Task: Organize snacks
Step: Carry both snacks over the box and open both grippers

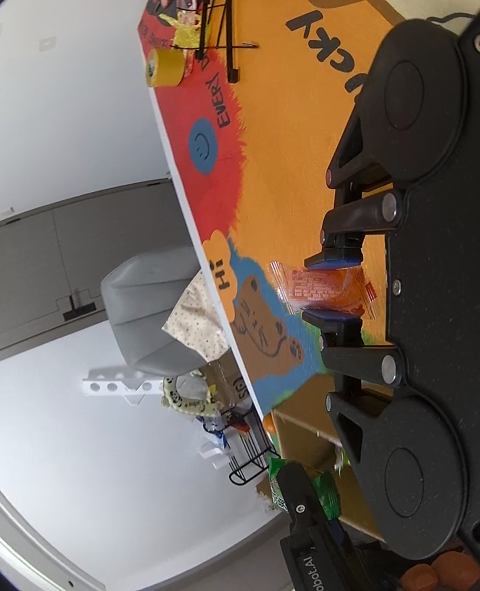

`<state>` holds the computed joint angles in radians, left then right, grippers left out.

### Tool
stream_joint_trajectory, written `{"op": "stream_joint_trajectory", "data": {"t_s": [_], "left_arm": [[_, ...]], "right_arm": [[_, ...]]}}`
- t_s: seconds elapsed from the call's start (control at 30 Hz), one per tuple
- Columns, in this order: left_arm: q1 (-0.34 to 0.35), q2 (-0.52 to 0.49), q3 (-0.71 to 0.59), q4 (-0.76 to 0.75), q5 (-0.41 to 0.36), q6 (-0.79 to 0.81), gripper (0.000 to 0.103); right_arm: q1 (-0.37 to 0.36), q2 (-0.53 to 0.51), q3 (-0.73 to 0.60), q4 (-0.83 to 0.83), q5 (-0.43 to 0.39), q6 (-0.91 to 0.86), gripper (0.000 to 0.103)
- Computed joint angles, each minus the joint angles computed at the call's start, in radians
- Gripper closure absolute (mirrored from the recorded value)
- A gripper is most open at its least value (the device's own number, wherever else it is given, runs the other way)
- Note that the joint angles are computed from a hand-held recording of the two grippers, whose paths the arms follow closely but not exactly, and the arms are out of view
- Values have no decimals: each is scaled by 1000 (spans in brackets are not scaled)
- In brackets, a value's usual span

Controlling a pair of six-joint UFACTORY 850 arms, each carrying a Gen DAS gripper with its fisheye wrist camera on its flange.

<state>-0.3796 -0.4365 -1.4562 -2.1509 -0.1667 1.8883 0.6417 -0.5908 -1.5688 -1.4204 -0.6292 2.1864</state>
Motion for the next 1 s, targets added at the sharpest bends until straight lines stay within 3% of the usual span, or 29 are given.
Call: {"op": "stream_joint_trajectory", "data": {"t_s": [0.3, 0.7, 1.0], "left_arm": [[53, 58, 64, 26, -40, -4, 60], [123, 57, 79, 183, -62, -178, 60], [157, 34, 65, 307, -79, -305, 60]], "right_arm": [[39, -23, -50, -2, -31, -7, 82], [72, -107, -188, 84, -44, -147, 82], [78, -156, -277, 138, 10, -233, 82]]}}
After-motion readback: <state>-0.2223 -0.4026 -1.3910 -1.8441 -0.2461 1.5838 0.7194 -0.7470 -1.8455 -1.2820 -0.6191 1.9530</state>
